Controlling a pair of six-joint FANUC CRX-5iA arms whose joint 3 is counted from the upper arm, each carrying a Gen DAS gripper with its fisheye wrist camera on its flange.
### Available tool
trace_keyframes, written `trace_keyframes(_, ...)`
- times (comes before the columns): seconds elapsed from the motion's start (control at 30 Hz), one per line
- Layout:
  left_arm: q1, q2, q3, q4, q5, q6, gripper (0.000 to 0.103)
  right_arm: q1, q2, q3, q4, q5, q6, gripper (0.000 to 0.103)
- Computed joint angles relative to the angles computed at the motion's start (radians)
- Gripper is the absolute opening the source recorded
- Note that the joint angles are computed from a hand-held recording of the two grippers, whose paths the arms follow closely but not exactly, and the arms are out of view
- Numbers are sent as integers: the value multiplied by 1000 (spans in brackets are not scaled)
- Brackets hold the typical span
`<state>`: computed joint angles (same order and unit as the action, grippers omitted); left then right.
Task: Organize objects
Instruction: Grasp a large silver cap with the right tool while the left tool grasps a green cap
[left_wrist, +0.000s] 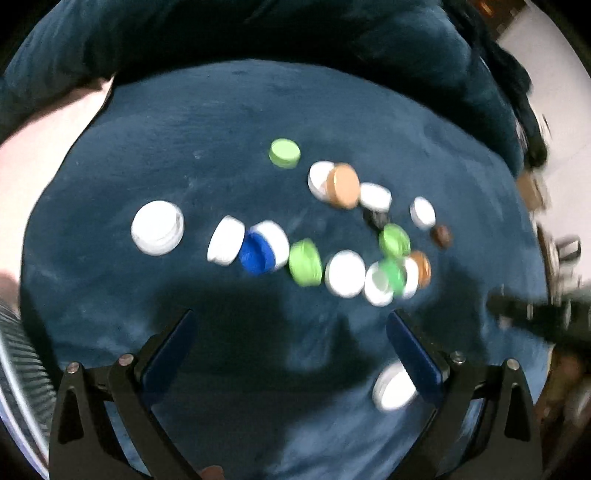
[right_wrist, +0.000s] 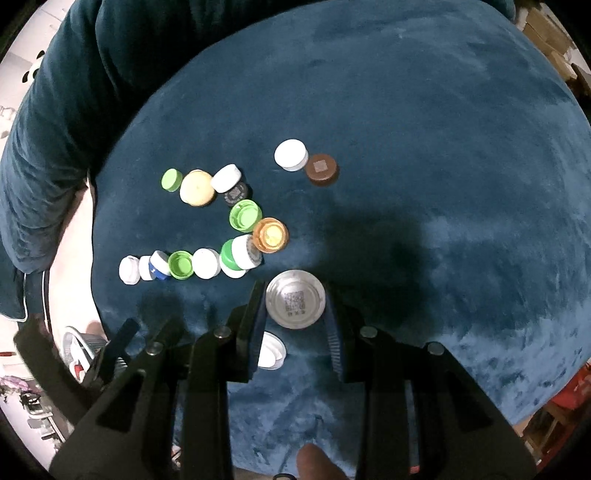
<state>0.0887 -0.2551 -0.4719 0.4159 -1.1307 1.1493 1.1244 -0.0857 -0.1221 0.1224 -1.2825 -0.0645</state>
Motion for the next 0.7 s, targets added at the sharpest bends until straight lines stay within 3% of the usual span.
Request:
trace_keyframes(0.2, -59, 86, 53, -49, 89, 240, 98, 3, -3, -7, 6, 4, 4, 31)
trace_keyframes(0.3, -100, 141, 103, -121, 72, 325, 79, 1, -15, -17, 9, 3, -5, 31)
trace_keyframes(0.33, -109, 157, 116, -138, 53, 329, 65, 3, -23, -24, 11, 2, -10, 31)
trace_keyframes(0.43, -98, 130, 101, -147, 44, 276, 25, -1, -26, -28, 8, 4, -8, 31)
trace_keyframes(0.47, -83, 122, 92, -127, 34, 252, 20, -2, -25, -27, 5, 5, -6, 31)
trace_keyframes(0.53, -33, 97, 71, -78, -6, 191, 14, -5, -20, -22, 1, 6, 5, 31)
trace_keyframes(0.7, 57, 50, 41, -10, -75, 88, 13, -6, 0, -4, -7, 17, 18, 31)
